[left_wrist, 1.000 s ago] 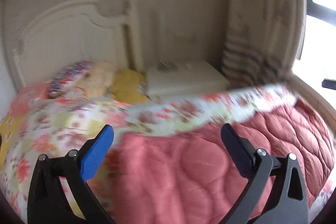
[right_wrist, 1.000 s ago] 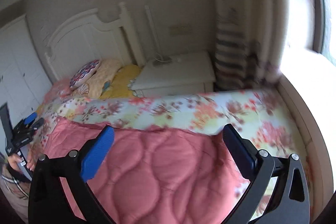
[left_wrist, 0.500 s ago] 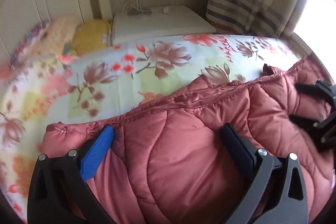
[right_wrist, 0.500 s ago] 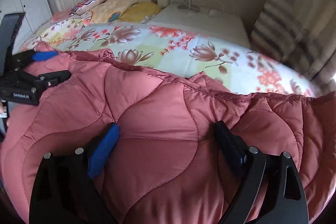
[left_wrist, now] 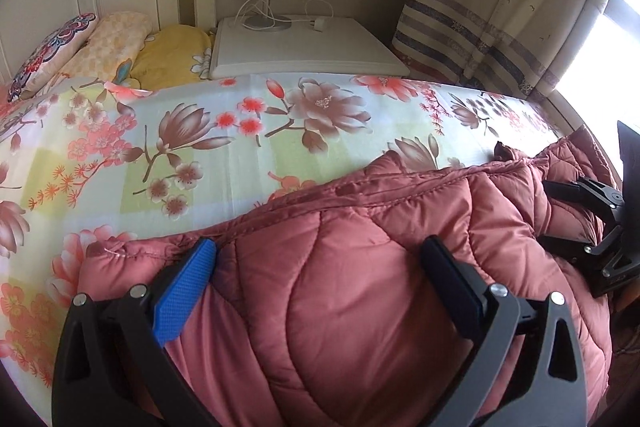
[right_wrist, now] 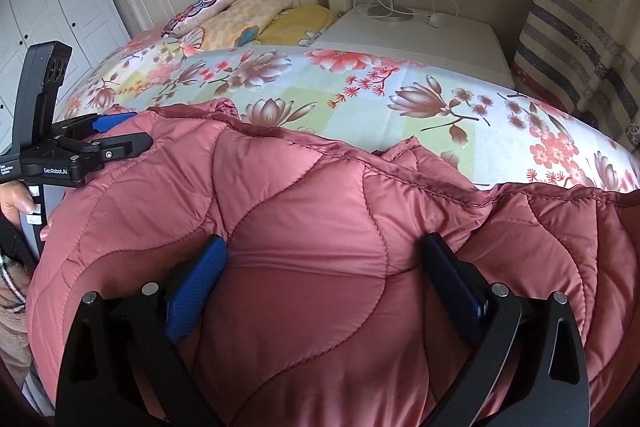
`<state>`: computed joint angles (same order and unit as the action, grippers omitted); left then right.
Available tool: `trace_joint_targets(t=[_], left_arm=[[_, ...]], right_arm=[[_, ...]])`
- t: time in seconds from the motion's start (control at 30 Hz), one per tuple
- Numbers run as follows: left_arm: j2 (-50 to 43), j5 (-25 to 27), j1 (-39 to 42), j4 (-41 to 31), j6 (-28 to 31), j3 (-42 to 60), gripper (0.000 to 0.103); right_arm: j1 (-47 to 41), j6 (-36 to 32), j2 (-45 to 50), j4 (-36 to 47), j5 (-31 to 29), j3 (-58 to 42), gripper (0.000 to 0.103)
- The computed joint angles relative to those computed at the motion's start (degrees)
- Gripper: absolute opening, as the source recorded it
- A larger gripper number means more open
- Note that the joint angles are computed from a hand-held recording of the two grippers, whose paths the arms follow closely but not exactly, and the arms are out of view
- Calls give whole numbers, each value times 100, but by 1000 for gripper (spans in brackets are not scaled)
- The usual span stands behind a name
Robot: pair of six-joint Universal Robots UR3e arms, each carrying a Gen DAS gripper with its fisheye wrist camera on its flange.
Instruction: Fold large clothes
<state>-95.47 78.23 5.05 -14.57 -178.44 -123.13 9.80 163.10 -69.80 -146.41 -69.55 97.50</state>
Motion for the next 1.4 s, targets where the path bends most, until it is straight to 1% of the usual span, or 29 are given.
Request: trace_joint_targets(t=[0.1, 0.17, 0.3, 0.37, 0.47, 0.5, 0.53, 0.57, 0.6, 0.63, 0.67, 0.7, 0.73, 0.77, 0.8, 0.83, 0.87, 0.9, 0.93, 0.97, 1.0, 1.03, 1.1, 1.23, 1.27, 1.33, 1.4], left_arm=[[60, 123, -69, -27, -57, -31, 101], [131, 289, -172, -30, -166, -93, 101], [410, 939, -590, 63, -630, -414, 101], [496, 1058, -661, 112, -739, -525, 101], [441, 1099, -655, -123, -675, -350, 101], [420, 1137, -673, -254, -642, -254, 101], [433, 1320, -767, -526, -665, -79, 101], [433, 1713, -966, -773, -794, 108, 101], [506, 2340, -1317, -983, -1037, 271, 99], [747, 2737, -1625, -962, -1262, 247, 99], [987, 2817, -1795, -926, -1407, 180, 99], [1357, 2727, -1952, -866, -1535, 47, 100], [1711, 2636, -2212, -590, -1677, -141, 101], [1825, 2694, -2451, -369, -1748, -241, 101], [1732, 2969, -2818, -169, -1813, -235, 101], [1441, 3291, -3166, -177, -1797, -75, 101], [1221, 3410, -3294, -261, -1756, 66, 101], [818, 3463, -3361, -397, -1672, 252, 101], [448, 3447, -3306, -595, -1711, 426, 101], [197, 3346, -3217, -731, -1806, 537, 101], [67, 3145, -3070, -589, -1825, 435, 101], [16, 2906, -2893, -148, -1777, 190, 101], [86, 2612, -2679, -90, -1760, 79, 101], [-110, 2802, -2811, -40, -1798, 172, 101], [-95, 2762, -2787, -24, -1789, 144, 101], [11, 2631, -2702, -100, -1808, 120, 101], [267, 2920, -2808, -392, -2073, 137, 100]], right_arm=[[-36, -81, -15, 25, 73, 26, 97], [-114, -264, -68, 134, 233, 57, 97], [-290, -730, -191, 400, 635, 148, 97], [-291, -836, -204, 466, 664, 144, 97], [-114, -694, -157, 475, 336, 14, 98], [-9, -593, -170, 502, 101, -51, 98], [136, -430, -215, 508, -269, -104, 97], [342, -183, -350, 461, -820, -99, 96], [517, 18, -654, 293, -1313, 97, 96], [581, 74, -907, 182, -1407, 299, 96], [557, 61, -1396, 51, -1272, 700, 96], [447, -1, -1901, -34, -990, 1121, 97], [364, -44, -2347, -60, -781, 1466, 97], [344, -46, -2859, -66, -696, 1852, 97], [285, -132, -3131, -17, -589, 2057, 97], [291, -172, -3336, -18, -552, 2243, 97], [339, -183, -3433, -85, -586, 2418, 97], [469, -145, -3328, -172, -767, 2464, 97], [692, -77, -3048, -297, -1117, 2456, 97], [793, -23, -2815, -356, -1279, 2453, 97], [799, 87, -2669, -460, -1219, 2534, 98], [717, 146, -2577, -736, -1088, 2717, 99], [714, 128, -2473, -999, -1073, 2845, 99], [689, 215, -2414, -1212, -1014, 2958, 99], [691, 216, -2427, -1184, -1017, 2952, 99], [768, 325, -2474, -914, -1136, 2809, 99], [835, 457, -2815, -540, -1246, 2743, 98]])
